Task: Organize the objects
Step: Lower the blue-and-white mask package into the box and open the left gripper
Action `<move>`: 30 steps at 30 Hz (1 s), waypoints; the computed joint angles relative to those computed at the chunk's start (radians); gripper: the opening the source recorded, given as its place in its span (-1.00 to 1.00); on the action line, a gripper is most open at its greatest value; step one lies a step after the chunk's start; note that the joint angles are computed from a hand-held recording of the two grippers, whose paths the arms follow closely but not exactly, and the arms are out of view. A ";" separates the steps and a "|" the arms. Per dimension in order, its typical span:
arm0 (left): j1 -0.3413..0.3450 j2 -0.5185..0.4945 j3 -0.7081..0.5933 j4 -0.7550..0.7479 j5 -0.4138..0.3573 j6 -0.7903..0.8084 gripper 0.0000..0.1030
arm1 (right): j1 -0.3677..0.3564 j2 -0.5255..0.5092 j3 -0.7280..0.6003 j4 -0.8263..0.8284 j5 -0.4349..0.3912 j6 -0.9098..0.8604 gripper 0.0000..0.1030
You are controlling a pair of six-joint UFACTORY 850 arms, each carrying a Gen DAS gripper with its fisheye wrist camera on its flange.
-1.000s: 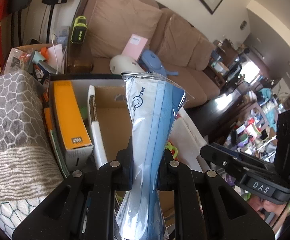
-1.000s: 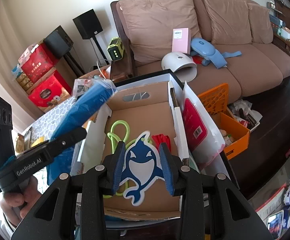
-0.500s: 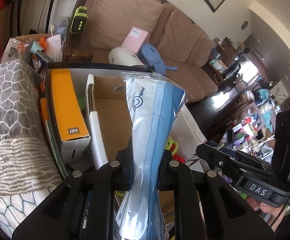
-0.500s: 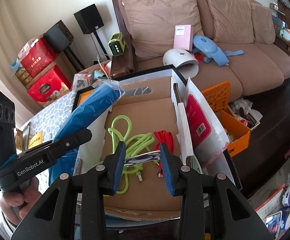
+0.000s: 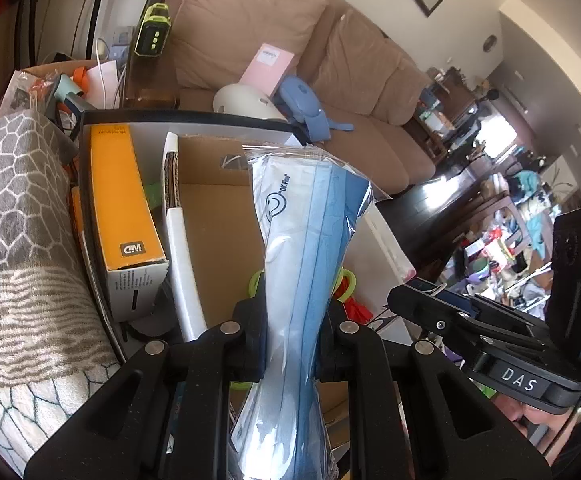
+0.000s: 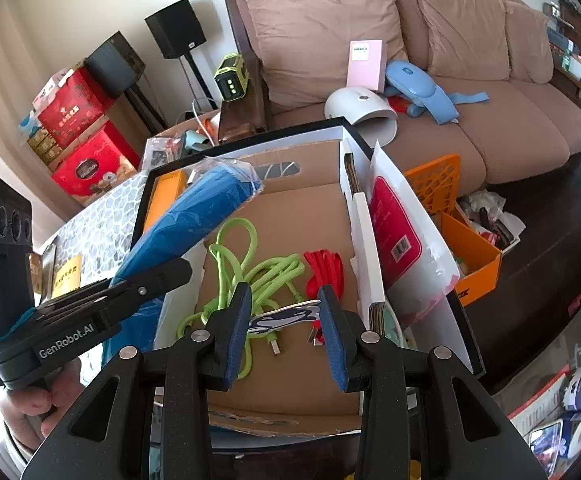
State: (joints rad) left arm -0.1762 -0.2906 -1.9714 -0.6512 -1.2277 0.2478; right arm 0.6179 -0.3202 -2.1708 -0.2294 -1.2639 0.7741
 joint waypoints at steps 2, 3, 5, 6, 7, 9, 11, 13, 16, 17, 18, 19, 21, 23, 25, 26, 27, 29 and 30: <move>-0.001 0.000 0.005 -0.002 -0.001 0.002 -0.72 | 0.000 0.000 -0.001 0.002 -0.001 0.000 -0.33; -0.001 0.002 0.009 -0.004 0.001 0.003 -0.72 | -0.001 0.000 0.000 0.003 0.000 -0.002 -0.33; -0.001 0.005 0.013 -0.007 0.001 0.007 -0.72 | -0.002 0.000 0.001 0.009 -0.003 -0.006 -0.33; -0.001 0.006 0.014 -0.012 -0.001 0.010 -0.71 | -0.003 0.001 0.004 0.011 -0.004 -0.007 -0.33; 0.000 0.008 0.019 -0.021 -0.003 0.014 -0.71 | -0.003 0.001 0.004 0.011 -0.004 -0.007 -0.33; 0.006 0.006 0.018 -0.047 -0.013 0.023 -0.71 | -0.004 0.002 0.005 0.012 -0.004 -0.009 -0.33; 0.013 0.007 0.019 -0.069 -0.018 0.035 -0.71 | -0.003 0.002 0.006 0.012 -0.003 -0.009 -0.33; 0.017 0.008 0.020 -0.081 -0.014 0.041 -0.71 | -0.003 0.002 0.006 0.012 -0.003 -0.009 -0.33; 0.017 0.000 0.009 -0.087 -0.019 0.031 -0.71 | -0.002 0.001 0.003 0.011 -0.005 -0.006 -0.33; 0.018 -0.003 0.006 -0.092 -0.025 0.030 -0.71 | -0.002 0.001 0.005 0.010 -0.004 -0.005 -0.33; 0.020 -0.007 0.001 -0.100 -0.031 0.032 -0.71 | -0.002 0.003 0.007 0.010 -0.003 -0.004 -0.33; 0.020 -0.010 -0.002 -0.104 -0.031 0.033 -0.71 | -0.003 0.003 0.009 0.010 -0.003 -0.003 -0.33; 0.018 -0.010 -0.002 -0.107 -0.027 0.037 -0.71 | -0.003 0.004 0.009 0.010 -0.003 -0.003 -0.33; 0.018 -0.011 0.000 -0.119 -0.026 0.039 -0.71 | -0.004 0.005 0.011 0.012 -0.002 -0.005 -0.32; 0.018 -0.014 0.003 -0.127 -0.024 0.033 -0.64 | -0.004 0.008 0.016 0.011 0.000 -0.003 -0.33; 0.017 -0.018 0.001 -0.127 -0.027 0.028 -0.64 | -0.005 0.009 0.017 0.012 0.001 -0.005 -0.32; 0.016 -0.021 -0.002 -0.127 -0.031 0.026 -0.64 | -0.004 0.010 0.018 0.012 0.002 -0.005 -0.32; 0.016 -0.024 -0.003 -0.129 -0.034 0.024 -0.64 | -0.004 0.009 0.018 0.011 0.003 -0.004 -0.33; 0.016 -0.023 0.000 -0.131 -0.034 0.025 -0.61 | -0.005 0.010 0.021 0.011 0.004 -0.004 -0.33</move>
